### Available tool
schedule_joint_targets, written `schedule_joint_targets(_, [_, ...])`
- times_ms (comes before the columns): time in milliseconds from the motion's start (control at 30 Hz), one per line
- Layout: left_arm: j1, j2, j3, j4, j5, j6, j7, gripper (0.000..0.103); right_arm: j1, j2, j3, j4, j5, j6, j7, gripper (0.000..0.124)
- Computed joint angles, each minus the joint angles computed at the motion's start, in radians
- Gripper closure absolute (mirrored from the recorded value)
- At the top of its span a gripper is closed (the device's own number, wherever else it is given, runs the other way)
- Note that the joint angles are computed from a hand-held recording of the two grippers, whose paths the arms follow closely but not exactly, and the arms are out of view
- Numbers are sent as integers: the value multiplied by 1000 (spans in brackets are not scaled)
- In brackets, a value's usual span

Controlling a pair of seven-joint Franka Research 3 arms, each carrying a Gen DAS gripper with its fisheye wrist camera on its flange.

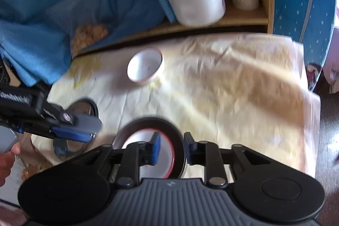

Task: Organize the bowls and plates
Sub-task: 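Move both open tools to the second red-rimmed white bowl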

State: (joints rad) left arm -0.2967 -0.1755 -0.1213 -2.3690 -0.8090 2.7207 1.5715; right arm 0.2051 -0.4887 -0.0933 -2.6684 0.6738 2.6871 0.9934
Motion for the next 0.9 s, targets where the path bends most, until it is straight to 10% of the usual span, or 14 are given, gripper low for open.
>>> schedule_joint_targets(300, [109,124,-38,61,472,135,-408,1,61,156,-33,127,135,85,-135,33])
schedule_joint_targets(533, [154,281,-28,203,937,80,-691,1,35,328,10,286,193,81,-223,25])
schedule_joint_targets(900, [165,423,-30,341,1095,19,-727,1,-30,530,102,442,57,104,-177,21])
